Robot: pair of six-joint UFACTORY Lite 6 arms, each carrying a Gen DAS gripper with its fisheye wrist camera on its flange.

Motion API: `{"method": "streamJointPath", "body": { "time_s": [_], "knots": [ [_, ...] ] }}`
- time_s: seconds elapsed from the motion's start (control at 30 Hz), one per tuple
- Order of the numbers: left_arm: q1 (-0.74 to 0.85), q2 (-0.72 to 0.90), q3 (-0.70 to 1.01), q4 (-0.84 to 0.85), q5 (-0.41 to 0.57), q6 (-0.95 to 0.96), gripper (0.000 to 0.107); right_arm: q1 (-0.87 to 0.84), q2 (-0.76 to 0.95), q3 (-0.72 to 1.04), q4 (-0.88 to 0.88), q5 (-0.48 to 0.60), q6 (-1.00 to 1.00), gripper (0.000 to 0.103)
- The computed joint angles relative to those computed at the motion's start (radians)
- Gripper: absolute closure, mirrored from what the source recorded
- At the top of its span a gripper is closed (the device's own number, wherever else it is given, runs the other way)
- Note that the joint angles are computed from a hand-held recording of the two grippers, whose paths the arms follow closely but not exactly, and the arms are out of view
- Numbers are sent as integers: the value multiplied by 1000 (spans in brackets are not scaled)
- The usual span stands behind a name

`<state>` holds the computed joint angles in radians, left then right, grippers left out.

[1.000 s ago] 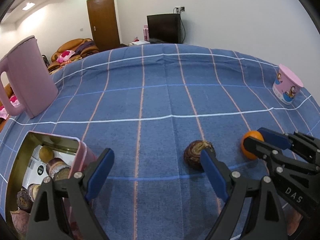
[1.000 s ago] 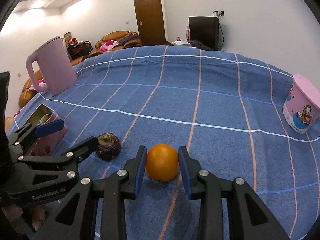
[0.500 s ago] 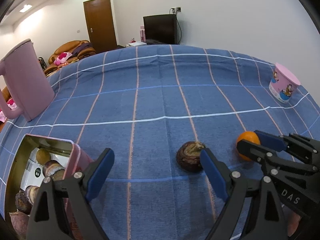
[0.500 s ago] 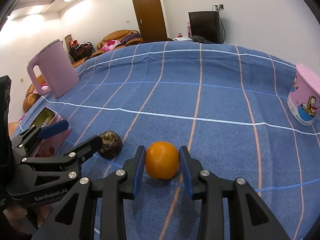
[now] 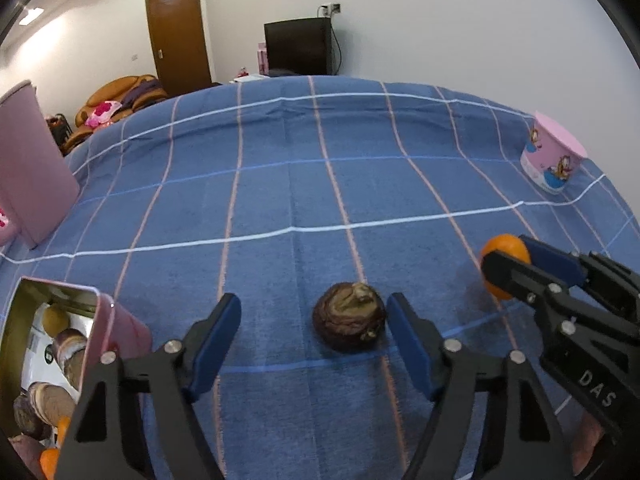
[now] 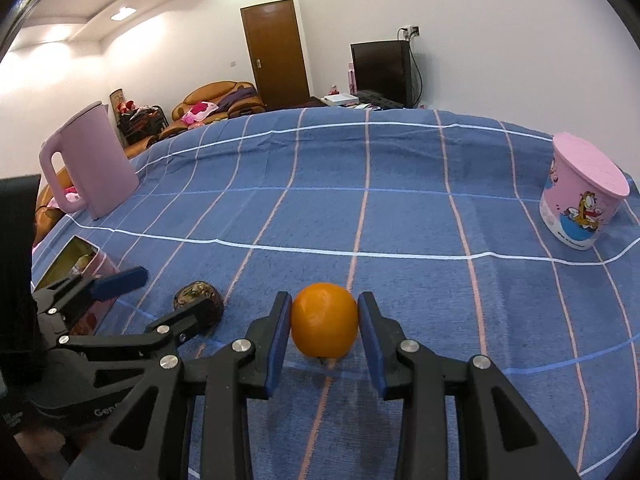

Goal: Organize fruits
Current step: 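Lower the left gripper onto the dark brown round fruit and grasp it, then lift the brown fruit with the left gripper while the right gripper lifts the orange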

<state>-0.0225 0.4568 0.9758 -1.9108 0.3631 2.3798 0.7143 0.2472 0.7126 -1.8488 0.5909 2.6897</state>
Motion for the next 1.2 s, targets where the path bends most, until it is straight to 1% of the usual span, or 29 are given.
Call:
{"method": "streamJointPath", "body": {
  "time_s": [0.07,0.1,0.13,0.17,0.2,0.23,0.3,0.37,0.47,0.6,0.7,1.2],
  "knots": [
    [-12,8,8,53,-5,-37,39,6,8,10,20,5,-23,67],
    [-17,17,19,98,-11,-75,46,6,11,15,27,4,-34,67],
    [-20,29,34,155,-13,-127,51,6,13,18,32,4,-40,67],
    [-19,39,47,215,-7,-187,53,5,12,16,32,2,-40,67],
    [-12,48,61,260,8,-235,57,2,11,15,28,-2,-37,67],
    [-6,52,68,272,18,-249,62,-1,11,14,22,-6,-32,67],
    [-1,52,67,273,31,-245,67,-7,10,11,6,-11,-18,67],
    [14,46,57,275,49,-226,67,-7,8,6,-7,-9,-5,67],
    [10,33,37,237,52,-179,67,4,4,-1,-11,5,3,67],
    [5,12,10,155,57,-100,68,23,-3,-11,-8,30,3,67],
    [18,-5,-11,111,79,-49,68,45,-8,-13,7,58,-9,67],
    [88,-44,-57,42,193,17,68,121,-18,-13,45,144,-47,67]
  ]
}}
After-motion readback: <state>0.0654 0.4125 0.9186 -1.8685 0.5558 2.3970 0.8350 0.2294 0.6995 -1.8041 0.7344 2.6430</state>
